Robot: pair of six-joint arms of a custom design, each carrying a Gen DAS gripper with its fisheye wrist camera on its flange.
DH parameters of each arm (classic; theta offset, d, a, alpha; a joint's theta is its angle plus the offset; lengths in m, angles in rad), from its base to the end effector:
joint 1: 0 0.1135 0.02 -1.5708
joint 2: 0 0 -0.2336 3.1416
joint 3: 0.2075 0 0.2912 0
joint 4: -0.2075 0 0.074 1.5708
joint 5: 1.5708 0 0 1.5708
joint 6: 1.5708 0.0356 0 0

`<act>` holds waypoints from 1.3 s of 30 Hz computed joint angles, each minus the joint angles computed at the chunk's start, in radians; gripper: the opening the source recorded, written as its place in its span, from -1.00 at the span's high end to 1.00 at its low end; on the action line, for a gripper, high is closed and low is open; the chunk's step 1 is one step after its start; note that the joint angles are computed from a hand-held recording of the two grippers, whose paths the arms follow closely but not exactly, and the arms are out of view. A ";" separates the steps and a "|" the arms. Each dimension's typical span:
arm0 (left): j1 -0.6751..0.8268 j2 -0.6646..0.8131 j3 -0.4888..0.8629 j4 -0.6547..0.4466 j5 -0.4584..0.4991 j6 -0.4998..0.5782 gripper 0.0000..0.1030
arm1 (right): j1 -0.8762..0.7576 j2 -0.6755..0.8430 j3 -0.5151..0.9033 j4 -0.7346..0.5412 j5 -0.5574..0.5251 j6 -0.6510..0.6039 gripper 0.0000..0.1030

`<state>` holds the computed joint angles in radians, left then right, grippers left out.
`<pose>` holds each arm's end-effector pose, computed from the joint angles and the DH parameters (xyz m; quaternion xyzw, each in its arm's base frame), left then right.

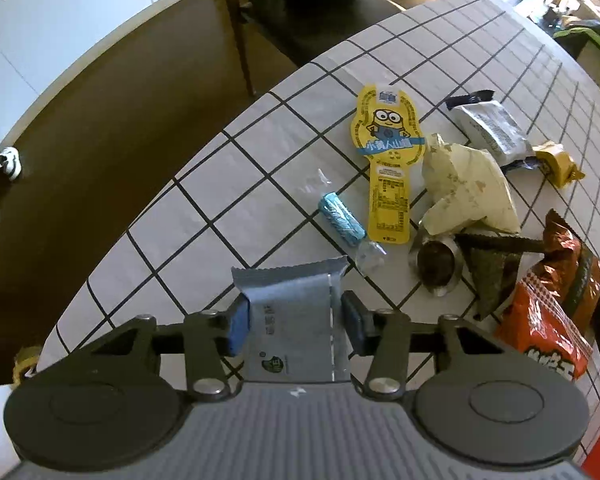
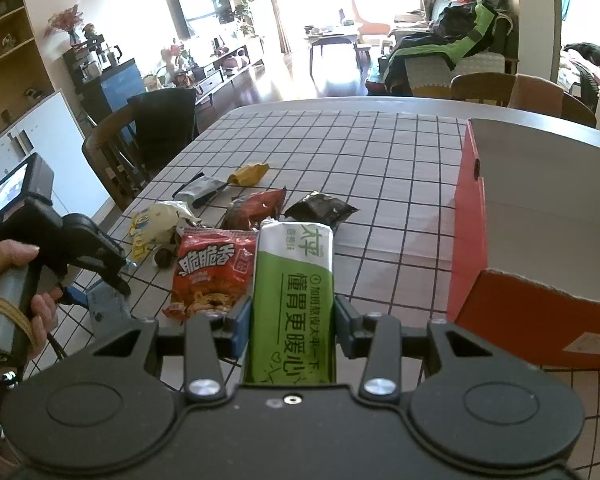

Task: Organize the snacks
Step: 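Lift both held snacks and carry them over the orange-red box, then open both tools to drop the packet and green bar into the box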

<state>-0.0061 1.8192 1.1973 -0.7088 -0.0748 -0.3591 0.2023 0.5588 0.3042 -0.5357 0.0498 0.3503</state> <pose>0.3700 0.0004 0.1163 -0.1786 0.9759 0.0148 0.1244 0.1864 0.0364 0.1458 0.0778 0.9213 0.0816 0.3722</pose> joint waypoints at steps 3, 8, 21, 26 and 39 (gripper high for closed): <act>0.021 -0.015 -0.012 0.001 0.036 0.034 0.09 | 0.013 0.004 0.004 0.000 0.014 0.007 0.19; 0.046 -0.115 -0.063 -0.012 0.105 0.117 0.09 | 0.015 -0.014 0.013 -0.013 0.039 0.017 0.19; -0.093 -0.343 -0.065 -0.096 0.256 0.260 0.09 | -0.218 -0.170 0.050 -0.131 -0.001 -0.086 0.19; -0.237 -0.361 -0.028 -0.102 0.273 0.269 0.09 | -0.387 -0.171 0.061 -0.127 -0.063 -0.199 0.19; -0.618 -0.195 0.241 -0.120 0.264 0.240 0.09 | -0.892 0.068 0.129 -0.023 -0.313 -0.494 0.19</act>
